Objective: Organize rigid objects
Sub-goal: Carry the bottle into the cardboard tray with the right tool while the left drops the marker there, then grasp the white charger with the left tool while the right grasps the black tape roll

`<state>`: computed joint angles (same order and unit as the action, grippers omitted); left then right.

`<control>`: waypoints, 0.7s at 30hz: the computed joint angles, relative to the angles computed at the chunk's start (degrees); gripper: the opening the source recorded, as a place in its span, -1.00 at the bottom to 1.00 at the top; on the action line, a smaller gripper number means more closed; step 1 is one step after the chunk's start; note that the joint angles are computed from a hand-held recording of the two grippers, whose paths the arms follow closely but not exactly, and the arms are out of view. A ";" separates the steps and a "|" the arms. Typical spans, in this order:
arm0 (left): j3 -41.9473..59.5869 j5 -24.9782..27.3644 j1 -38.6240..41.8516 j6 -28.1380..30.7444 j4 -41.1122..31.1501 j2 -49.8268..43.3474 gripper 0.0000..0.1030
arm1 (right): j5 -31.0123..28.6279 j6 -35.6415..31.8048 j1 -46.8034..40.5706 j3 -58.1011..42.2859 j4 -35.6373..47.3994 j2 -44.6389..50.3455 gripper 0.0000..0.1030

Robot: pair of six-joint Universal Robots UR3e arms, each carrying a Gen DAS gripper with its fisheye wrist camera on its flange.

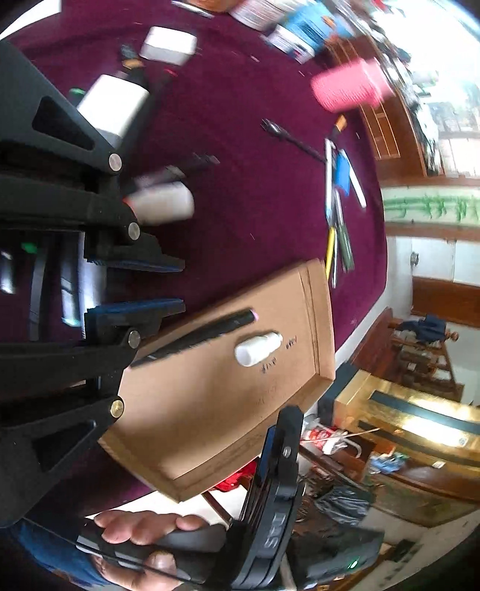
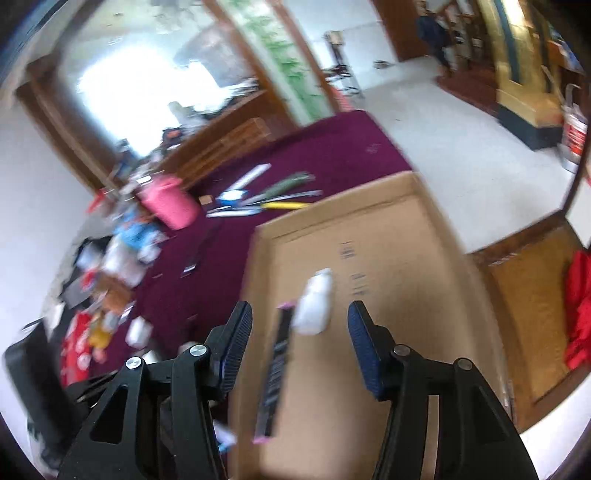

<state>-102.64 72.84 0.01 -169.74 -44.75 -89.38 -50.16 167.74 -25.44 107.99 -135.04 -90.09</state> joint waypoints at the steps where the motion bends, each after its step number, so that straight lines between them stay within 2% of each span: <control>1: -4.37 -1.69 3.09 0.92 0.23 4.64 -0.77 | 1.33 -1.11 0.69 1.24 0.56 -1.56 -0.05; 5: -15.18 -8.10 15.38 8.22 -3.25 19.15 -0.72 | 4.22 -4.11 6.69 5.59 1.03 -5.49 -0.05; 9: -21.12 -10.00 28.36 14.50 -5.74 28.16 -0.28 | 3.48 0.41 15.01 6.61 -4.68 -4.25 -0.05; 11: -21.23 -11.34 34.52 15.99 -7.52 28.91 -0.27 | 1.82 4.66 19.13 6.50 -10.55 -2.32 -0.05; 13: -19.74 -13.80 39.69 17.72 -10.40 27.30 -0.27 | -0.26 9.34 22.63 6.18 -17.40 0.64 -0.05; 14: -19.20 -13.38 40.69 16.97 -9.75 25.77 -0.26 | -0.98 11.48 23.79 6.37 -21.37 2.26 -0.05; 16: -16.57 -9.50 39.34 12.94 -5.68 19.79 -0.14 | -3.47 13.93 25.60 7.58 -29.96 5.45 -0.04; 17: -14.91 -7.84 38.45 11.87 -4.35 16.72 0.03 | -4.40 14.36 26.13 8.07 -32.83 7.18 -0.04; 19: -11.08 -3.05 35.94 6.67 -0.28 9.68 0.08 | -5.22 11.61 26.63 8.21 -32.94 8.65 -0.05; 21: -5.59 -2.45 34.83 6.59 -2.41 3.34 0.19 | -9.44 10.19 27.60 7.29 -32.95 9.43 -0.05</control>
<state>-108.23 70.40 34.84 -163.15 -47.16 -86.04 -59.61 177.93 2.16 115.27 -167.98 -80.66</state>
